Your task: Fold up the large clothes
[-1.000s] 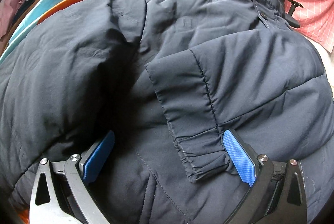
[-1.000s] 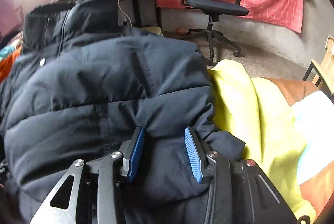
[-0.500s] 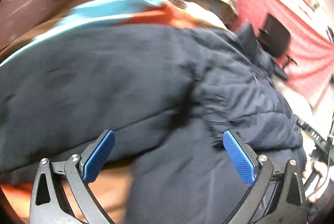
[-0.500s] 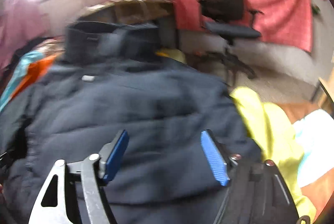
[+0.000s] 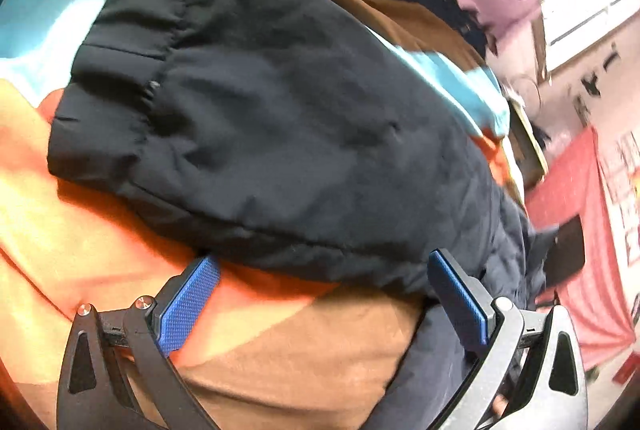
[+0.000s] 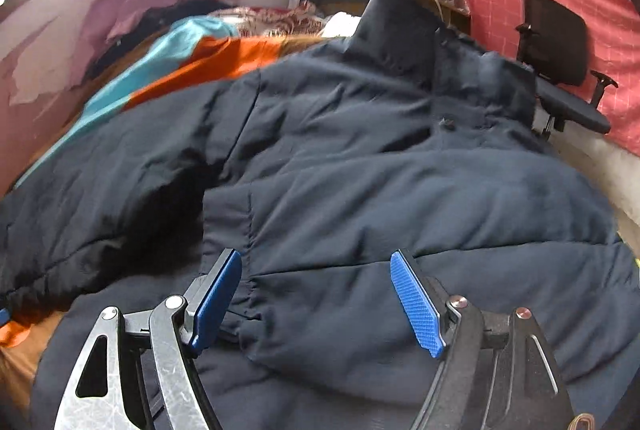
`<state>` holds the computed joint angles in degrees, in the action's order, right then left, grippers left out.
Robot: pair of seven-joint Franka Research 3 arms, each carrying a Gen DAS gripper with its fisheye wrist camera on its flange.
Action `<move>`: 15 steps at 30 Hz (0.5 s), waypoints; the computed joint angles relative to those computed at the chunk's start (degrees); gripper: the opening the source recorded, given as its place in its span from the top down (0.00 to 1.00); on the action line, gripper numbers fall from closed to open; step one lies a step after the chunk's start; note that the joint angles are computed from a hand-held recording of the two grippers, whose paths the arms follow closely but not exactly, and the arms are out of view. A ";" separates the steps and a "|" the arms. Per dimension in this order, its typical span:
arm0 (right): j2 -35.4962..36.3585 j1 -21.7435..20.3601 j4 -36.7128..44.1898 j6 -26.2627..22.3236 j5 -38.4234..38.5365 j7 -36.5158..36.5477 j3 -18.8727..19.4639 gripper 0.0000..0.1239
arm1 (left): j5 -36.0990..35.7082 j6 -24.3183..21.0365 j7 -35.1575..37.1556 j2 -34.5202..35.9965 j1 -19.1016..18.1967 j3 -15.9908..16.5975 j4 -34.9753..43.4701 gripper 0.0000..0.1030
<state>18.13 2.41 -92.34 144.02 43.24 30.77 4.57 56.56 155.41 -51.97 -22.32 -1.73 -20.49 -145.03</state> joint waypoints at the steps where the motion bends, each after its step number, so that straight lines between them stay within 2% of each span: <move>1: 0.34 0.63 -0.32 1.31 -0.81 0.18 -0.06 0.39 | -2.03 -1.74 0.86 0.53 -0.44 0.35 0.45 0.01; 3: 1.45 1.87 -0.45 3.89 -3.54 1.02 -0.45 0.39 | -4.23 -3.06 0.97 0.55 -0.84 1.02 0.08 0.01; 6: 2.33 2.49 -0.92 5.88 -6.37 2.66 -0.57 0.38 | -3.34 -4.81 -0.32 1.44 -0.13 0.55 1.07 0.04; 7: 2.22 2.62 -1.57 6.99 -7.02 2.50 -0.43 0.38 | -2.47 -5.74 -0.64 1.62 -0.07 0.17 1.49 0.11; 8: 2.03 2.73 -2.33 8.29 -7.45 2.22 -0.22 0.38 | -2.29 -6.76 -0.68 1.74 -0.36 0.06 1.67 0.27; 9: 1.84 2.82 -3.07 9.58 -7.79 1.88 -0.02 0.38 | -2.24 -7.50 -0.68 1.91 -0.65 0.20 1.59 0.38; 10: 1.65 2.98 -3.96 11.09 -8.21 1.42 0.16 0.37 | -3.92 -9.83 0.54 1.83 -1.59 0.36 1.71 0.57; 11: 1.60 3.03 -4.45 11.92 -8.57 1.21 0.30 0.36 | -4.17 -10.56 0.49 1.78 -1.97 0.51 1.43 0.67; 12: 1.57 3.11 -4.69 12.42 -9.04 1.33 0.32 0.36 | -3.61 -10.68 -0.21 1.44 -2.10 0.53 0.97 0.71; 14: 1.48 2.52 -4.73 12.24 -8.59 0.92 0.84 0.36 | -2.80 -12.22 0.04 1.17 -2.53 0.31 1.20 0.86; 15: 1.36 2.03 -4.74 11.72 -7.76 0.40 1.30 0.36 | -2.67 -13.85 1.12 1.74 -2.86 0.07 2.44 0.89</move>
